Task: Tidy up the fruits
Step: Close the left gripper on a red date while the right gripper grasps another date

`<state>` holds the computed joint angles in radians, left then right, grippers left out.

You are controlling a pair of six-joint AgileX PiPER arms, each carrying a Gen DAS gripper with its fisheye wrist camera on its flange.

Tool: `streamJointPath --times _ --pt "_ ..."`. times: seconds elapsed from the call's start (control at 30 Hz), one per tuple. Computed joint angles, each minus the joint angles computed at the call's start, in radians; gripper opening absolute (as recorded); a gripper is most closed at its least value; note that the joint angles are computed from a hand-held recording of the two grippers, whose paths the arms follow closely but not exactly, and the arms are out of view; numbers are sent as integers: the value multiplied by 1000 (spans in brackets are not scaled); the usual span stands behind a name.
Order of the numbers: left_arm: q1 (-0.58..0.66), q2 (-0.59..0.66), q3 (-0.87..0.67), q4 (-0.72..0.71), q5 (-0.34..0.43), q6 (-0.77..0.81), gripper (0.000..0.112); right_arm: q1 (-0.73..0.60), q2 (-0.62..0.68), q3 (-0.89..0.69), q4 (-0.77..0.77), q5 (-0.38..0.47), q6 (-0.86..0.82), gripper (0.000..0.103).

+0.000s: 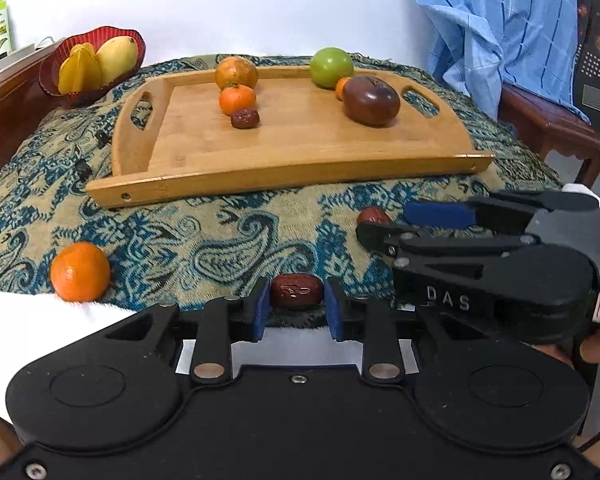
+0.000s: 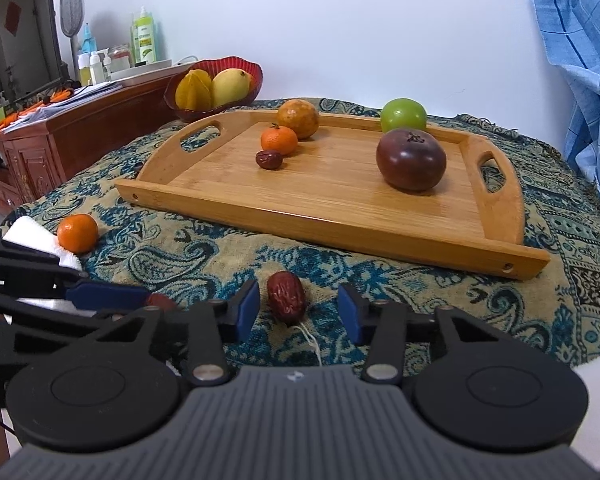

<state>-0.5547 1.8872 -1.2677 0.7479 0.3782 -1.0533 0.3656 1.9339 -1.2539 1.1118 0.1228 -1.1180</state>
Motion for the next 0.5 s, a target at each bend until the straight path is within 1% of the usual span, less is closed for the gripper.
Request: streamJointPath --times 0.1,0.17,0.23,0.33,0.37,0.5 --pt "3 3 -8 22 9 -23 27 7 1 2 12 -8 -22 47" --pt "5 5 -13 23 16 -26 27 9 -1 7 57 -15 -69 46" --pt "5 7 -14 37 21 -45 27 14 1 7 57 -24 -70 44" --pt "7 9 -17 42 24 -56 27 22 -1 16 138 -55 -155 40" --pt "6 10 -19 45 27 -59 27 22 -1 17 156 -57 -173 39" --pt "6 17 -31 49 41 -68 27 18 -3 22 238 -48 -248 38"
